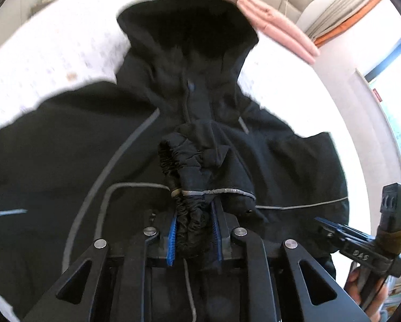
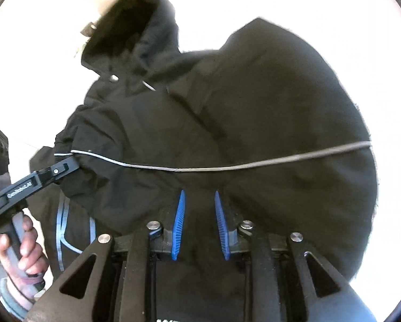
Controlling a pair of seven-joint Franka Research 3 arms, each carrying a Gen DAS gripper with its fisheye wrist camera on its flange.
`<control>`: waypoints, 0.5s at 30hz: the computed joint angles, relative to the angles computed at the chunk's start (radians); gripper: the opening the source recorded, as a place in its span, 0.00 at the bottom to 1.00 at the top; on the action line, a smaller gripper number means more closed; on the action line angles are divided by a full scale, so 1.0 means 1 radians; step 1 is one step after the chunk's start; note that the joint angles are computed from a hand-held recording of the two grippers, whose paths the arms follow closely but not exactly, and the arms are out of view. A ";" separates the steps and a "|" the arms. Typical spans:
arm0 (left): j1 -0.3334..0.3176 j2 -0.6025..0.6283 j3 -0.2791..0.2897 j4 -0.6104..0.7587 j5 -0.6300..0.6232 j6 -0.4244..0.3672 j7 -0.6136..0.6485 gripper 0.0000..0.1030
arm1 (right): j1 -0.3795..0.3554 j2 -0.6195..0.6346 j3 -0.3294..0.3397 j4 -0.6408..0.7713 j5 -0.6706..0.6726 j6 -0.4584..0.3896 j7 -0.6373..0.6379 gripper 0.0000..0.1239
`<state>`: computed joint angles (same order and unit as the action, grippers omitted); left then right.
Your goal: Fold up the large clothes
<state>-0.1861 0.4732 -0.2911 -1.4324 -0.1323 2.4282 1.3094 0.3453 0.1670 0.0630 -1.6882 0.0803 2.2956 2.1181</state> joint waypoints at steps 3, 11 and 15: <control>0.021 -0.083 0.009 -0.087 -0.003 0.051 0.005 0.21 | 0.013 -0.009 0.003 0.019 -0.034 0.016 0.019 0.40; 0.077 -0.243 0.077 -0.313 0.023 0.081 -0.043 0.21 | 0.037 0.028 -0.009 0.097 -0.194 -0.100 0.059 0.42; 0.093 -0.187 0.080 -0.315 0.025 0.008 -0.014 0.31 | 0.068 0.147 -0.023 0.205 -0.252 -0.268 0.087 0.42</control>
